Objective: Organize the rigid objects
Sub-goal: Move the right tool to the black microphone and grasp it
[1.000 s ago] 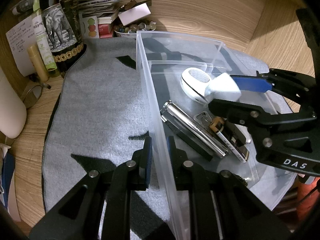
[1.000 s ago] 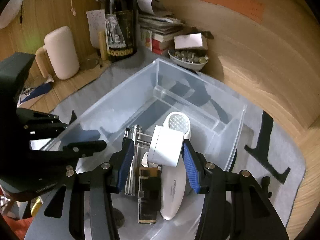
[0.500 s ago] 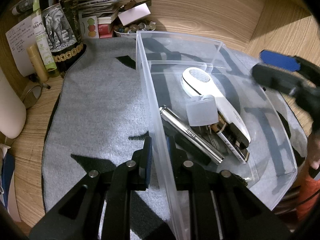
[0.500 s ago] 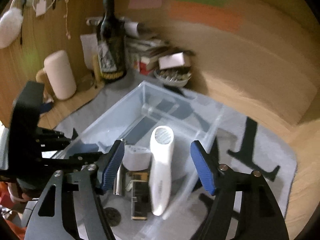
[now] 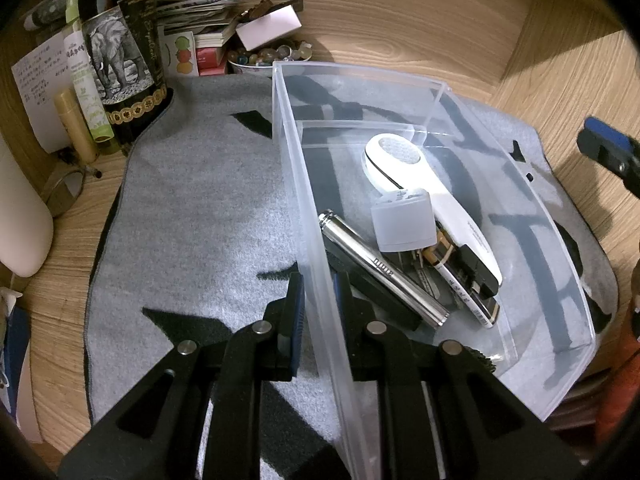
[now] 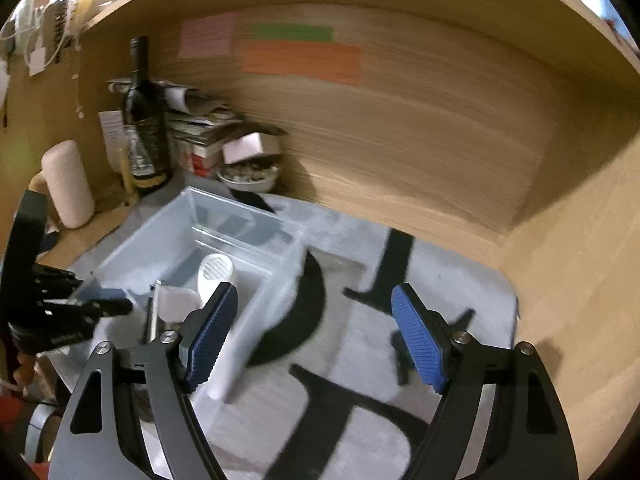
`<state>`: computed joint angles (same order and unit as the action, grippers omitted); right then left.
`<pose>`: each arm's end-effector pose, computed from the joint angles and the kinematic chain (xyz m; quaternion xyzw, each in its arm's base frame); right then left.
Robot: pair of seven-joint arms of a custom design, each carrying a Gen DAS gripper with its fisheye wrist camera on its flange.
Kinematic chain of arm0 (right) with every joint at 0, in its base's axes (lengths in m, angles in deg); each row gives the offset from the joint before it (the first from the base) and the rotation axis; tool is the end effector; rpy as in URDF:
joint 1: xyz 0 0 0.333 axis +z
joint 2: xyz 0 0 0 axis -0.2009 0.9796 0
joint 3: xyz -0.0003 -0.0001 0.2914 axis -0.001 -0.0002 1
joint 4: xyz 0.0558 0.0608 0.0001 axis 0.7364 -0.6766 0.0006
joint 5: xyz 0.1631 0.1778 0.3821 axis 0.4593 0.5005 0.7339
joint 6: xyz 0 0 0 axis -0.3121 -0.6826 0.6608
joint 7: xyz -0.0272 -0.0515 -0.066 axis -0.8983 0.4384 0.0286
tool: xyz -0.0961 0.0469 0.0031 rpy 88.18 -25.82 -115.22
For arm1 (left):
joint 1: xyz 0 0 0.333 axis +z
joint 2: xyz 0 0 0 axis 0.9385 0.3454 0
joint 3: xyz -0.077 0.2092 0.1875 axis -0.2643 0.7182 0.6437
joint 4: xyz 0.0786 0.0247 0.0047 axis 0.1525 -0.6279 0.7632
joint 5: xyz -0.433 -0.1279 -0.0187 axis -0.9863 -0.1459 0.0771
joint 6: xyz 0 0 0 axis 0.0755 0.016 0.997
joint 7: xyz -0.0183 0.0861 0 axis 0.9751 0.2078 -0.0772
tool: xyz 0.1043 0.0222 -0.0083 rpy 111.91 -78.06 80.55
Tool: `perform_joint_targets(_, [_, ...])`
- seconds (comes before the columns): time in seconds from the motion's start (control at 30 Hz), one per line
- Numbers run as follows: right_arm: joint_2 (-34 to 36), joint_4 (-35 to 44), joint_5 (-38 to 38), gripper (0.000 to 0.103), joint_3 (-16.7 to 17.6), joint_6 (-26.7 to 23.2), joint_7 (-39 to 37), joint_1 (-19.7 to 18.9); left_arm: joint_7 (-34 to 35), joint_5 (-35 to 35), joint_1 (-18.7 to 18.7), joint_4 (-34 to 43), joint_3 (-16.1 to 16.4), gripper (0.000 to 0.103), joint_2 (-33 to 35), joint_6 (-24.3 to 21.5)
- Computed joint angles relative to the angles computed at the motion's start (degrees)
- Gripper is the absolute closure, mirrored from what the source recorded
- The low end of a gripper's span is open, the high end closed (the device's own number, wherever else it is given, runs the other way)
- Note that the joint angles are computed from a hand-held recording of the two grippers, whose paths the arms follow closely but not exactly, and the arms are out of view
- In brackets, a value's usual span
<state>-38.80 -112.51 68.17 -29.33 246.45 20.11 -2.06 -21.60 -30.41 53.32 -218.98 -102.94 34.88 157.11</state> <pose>0.4350 0.1334 0.4827 -0.7381 0.5248 -0.3049 0.2946 0.4506 -0.3095 0.3980 -0.6118 0.7304 -0.2659 0.1468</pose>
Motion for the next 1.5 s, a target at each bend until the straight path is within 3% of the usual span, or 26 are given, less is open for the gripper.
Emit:
perform_joint_targets(0.17, [-1.0,-2.1,1.4,0.025,-1.6,-1.3,0.7,-0.5,0.0,-0.1,0.0,0.0,0.1,0.089,0.0,0.2])
perform_joint_targets(0.37, [2.5,-1.5,0.8,0.025,-0.6,-3.9,3.6,-4.1,0.0,-0.4,-0.1,-0.1,0.2,0.089,0.1,0.4])
perform_joint_targets(0.47, [4.8,-0.9,1.2,0.025,-1.9,-5.3,3.6,-3.8,0.3,-0.8,-0.3,-0.3,0.3,0.089,0.0,0.8])
perform_joint_targets(0.57, [6.9,-0.3,-1.2,0.026,0.1,-5.5,6.2,-6.2,0.4,-0.9,-0.2,-0.4,0.3,0.089,-0.1,0.8])
perform_joint_targets(0.73, [10.7,2.4,-3.6,0.027,0.1,-5.6,10.2,-8.1,0.3,-1.0,-0.2,-0.3,0.2,0.089,0.0,0.9])
perform_joint_targets(0.77, [11.3,2.8,-3.8,0.030,-0.2,-5.6,10.8,-8.2,0.3,-1.0,-0.2,-0.4,0.2,0.089,-0.1,1.0])
perform_joint_targets(0.87, [13.9,4.7,-0.2,0.061,-4.2,-6.5,7.7,-5.0,0.4,-1.2,-0.2,-0.4,0.3,0.089,-0.1,1.1])
perform_joint_targets(1.0, [14.2,4.4,-1.6,0.087,-3.2,-4.6,9.5,-6.4,0.5,-1.2,-0.2,-0.4,0.3,0.089,0.0,1.1])
perform_joint_targets(1.27, [9.3,1.3,-4.7,0.087,-0.5,-2.1,11.5,-7.7,0.3,-1.1,-0.1,-0.5,0.2,0.088,-0.1,1.1])
perform_joint_targets(1.5, [3.3,-0.9,-3.9,0.087,-0.6,0.4,8.4,-3.4,0.3,-1.1,-0.1,-0.4,0.2,0.088,-0.1,1.2])
